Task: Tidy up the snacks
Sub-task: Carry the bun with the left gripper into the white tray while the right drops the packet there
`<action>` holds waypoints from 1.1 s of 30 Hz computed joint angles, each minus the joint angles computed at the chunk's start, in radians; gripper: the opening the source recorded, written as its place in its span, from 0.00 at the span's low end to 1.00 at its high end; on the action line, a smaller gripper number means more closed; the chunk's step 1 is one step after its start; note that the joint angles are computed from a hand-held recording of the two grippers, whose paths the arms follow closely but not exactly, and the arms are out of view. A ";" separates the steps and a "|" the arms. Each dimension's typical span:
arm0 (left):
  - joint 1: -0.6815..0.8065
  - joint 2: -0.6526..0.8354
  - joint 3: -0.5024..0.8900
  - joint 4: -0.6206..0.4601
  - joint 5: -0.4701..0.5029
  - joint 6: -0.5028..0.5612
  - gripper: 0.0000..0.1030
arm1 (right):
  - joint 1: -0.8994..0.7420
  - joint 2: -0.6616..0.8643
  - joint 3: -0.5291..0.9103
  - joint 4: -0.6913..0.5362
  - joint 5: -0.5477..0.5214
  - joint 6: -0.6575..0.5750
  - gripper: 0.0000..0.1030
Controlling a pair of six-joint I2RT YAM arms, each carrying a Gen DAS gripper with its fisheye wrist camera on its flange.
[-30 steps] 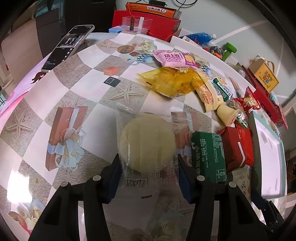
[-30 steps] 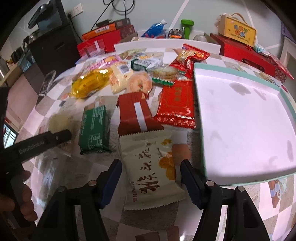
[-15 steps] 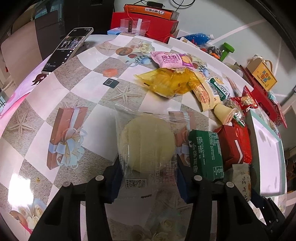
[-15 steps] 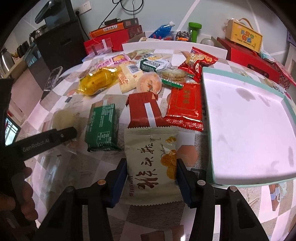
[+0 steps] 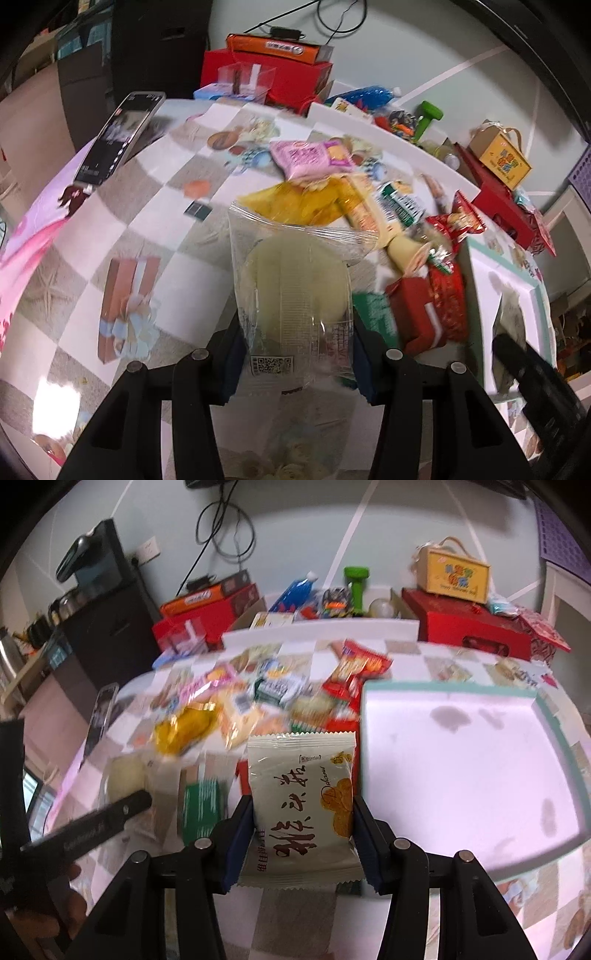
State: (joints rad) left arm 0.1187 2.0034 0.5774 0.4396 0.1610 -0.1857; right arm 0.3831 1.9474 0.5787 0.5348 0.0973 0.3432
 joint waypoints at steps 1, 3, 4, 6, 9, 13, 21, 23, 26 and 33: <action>-0.010 -0.015 0.013 -0.021 -0.002 -0.003 0.50 | -0.010 -0.012 0.009 -0.011 0.001 -0.003 0.53; -0.027 -0.036 0.031 -0.046 -0.005 -0.009 0.50 | -0.033 -0.034 0.031 -0.037 0.004 -0.009 0.53; -0.037 -0.047 0.045 -0.062 -0.006 -0.011 0.50 | -0.046 -0.041 0.048 -0.055 0.006 -0.008 0.53; -0.058 -0.062 0.075 -0.089 -0.009 -0.015 0.50 | -0.067 -0.043 0.072 -0.075 0.005 -0.006 0.53; -0.094 -0.077 0.122 -0.128 -0.013 -0.017 0.50 | -0.099 -0.035 0.104 -0.095 0.004 -0.005 0.53; -0.151 -0.069 0.189 -0.164 -0.011 -0.020 0.50 | -0.152 -0.017 0.125 -0.097 0.002 -0.005 0.53; -0.304 -0.025 0.279 -0.171 -0.019 -0.019 0.50 | -0.312 0.025 0.101 -0.060 -0.036 0.011 0.53; -0.347 -0.007 0.298 -0.169 -0.021 -0.020 0.50 | -0.360 0.026 0.087 -0.050 -0.039 0.013 0.53; -0.403 0.016 0.321 -0.166 -0.025 -0.023 0.50 | -0.427 0.022 0.061 -0.031 -0.040 0.011 0.53; -0.527 0.091 0.378 -0.170 -0.036 -0.014 0.50 | -0.578 0.010 0.009 0.002 -0.053 0.014 0.53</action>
